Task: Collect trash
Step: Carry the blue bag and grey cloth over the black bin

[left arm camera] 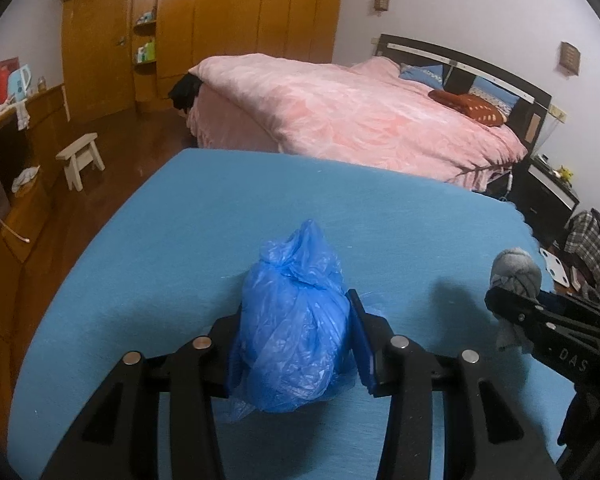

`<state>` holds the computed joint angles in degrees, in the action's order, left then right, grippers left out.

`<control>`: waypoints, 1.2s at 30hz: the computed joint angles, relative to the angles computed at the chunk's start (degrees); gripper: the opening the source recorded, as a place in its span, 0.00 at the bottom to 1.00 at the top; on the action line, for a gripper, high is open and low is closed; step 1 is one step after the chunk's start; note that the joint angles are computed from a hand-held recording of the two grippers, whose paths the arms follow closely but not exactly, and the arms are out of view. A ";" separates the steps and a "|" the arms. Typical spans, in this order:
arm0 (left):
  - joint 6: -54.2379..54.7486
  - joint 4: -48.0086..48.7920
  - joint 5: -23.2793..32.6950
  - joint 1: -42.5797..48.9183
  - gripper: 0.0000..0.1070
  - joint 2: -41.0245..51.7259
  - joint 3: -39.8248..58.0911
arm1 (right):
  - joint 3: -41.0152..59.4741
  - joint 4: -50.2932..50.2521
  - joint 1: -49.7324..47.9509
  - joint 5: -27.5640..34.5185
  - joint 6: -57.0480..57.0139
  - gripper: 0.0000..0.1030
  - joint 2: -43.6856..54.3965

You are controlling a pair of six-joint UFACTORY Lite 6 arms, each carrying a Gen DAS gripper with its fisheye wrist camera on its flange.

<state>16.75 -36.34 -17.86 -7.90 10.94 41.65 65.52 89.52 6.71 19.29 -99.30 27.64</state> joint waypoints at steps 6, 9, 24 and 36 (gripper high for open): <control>13.04 -15.46 0.24 -6.33 0.42 -1.80 1.39 | -4.01 -0.80 -4.63 1.94 -1.58 0.34 -5.34; 19.75 -23.61 0.20 -9.41 0.42 -3.13 2.00 | -5.89 -2.46 -7.85 3.28 -1.61 0.35 -8.17; 46.02 -55.81 -5.47 -25.33 0.42 -3.79 11.72 | -12.58 -11.91 -25.02 12.04 0.20 0.35 -21.27; 56.66 -66.77 -10.60 -35.69 0.42 0.02 22.51 | -11.38 -18.46 -39.34 22.30 2.21 0.35 -25.25</control>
